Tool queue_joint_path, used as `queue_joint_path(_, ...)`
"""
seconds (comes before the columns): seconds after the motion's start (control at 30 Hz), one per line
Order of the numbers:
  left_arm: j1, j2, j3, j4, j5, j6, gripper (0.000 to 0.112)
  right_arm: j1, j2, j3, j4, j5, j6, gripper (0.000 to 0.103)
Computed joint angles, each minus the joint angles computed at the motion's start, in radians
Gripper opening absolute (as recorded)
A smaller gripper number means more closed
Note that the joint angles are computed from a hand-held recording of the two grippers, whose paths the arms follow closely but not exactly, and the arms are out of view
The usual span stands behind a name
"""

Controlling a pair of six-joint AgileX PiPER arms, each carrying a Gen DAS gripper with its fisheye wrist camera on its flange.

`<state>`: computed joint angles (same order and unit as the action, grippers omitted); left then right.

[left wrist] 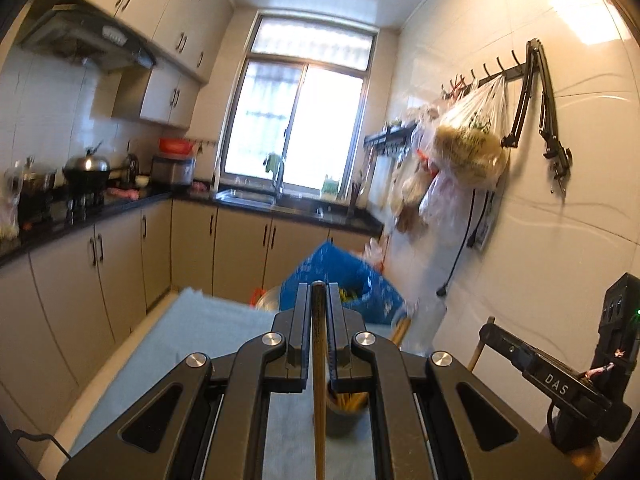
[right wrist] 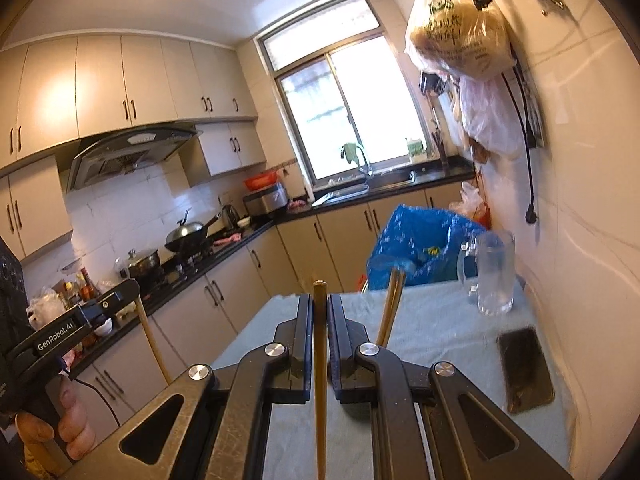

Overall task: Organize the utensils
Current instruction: 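Lift both held chopsticks upright and carry them over the grey holder cup, then lower the chopsticks into the cup and open both grippers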

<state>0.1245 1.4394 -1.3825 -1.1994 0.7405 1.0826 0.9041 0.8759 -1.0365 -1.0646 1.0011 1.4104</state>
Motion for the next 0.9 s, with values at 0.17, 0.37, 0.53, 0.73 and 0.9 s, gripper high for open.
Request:
queue_joint_path(0.17, -0.134, 0.085, -0.154, 0.027, -0.113, -0.067, 0.006, -0.247, 0.058, -0.118, 0.151, -0.18, -0.194, 0.008)
queue_joint_path(0.37, -0.265, 0.247, -0.363, 0.17, -0.226, -0.256, 0.006, -0.44, 0.16, -0.224, 0.283, -0.315, -0.354, 0.008)
queue_joint_path(0.53, -0.325, 0.415, -0.556, 0.386, -0.227, -0.491, 0.006, -0.569, 0.231, -0.226, 0.345, -0.421, -0.396, 0.008)
queue_joint_path(0.73, -0.354, 0.538, -0.636, 0.495, -0.236, -0.587, 0.006, -0.678, 0.274, -0.161, 0.471, -0.537, -0.461, 0.008)
queue_joint_path(0.9, -0.361, 0.585, -0.646, 0.512, -0.239, -0.584, 0.006, -0.697, 0.298, -0.1, 0.477, -0.589, -0.443, 0.008)
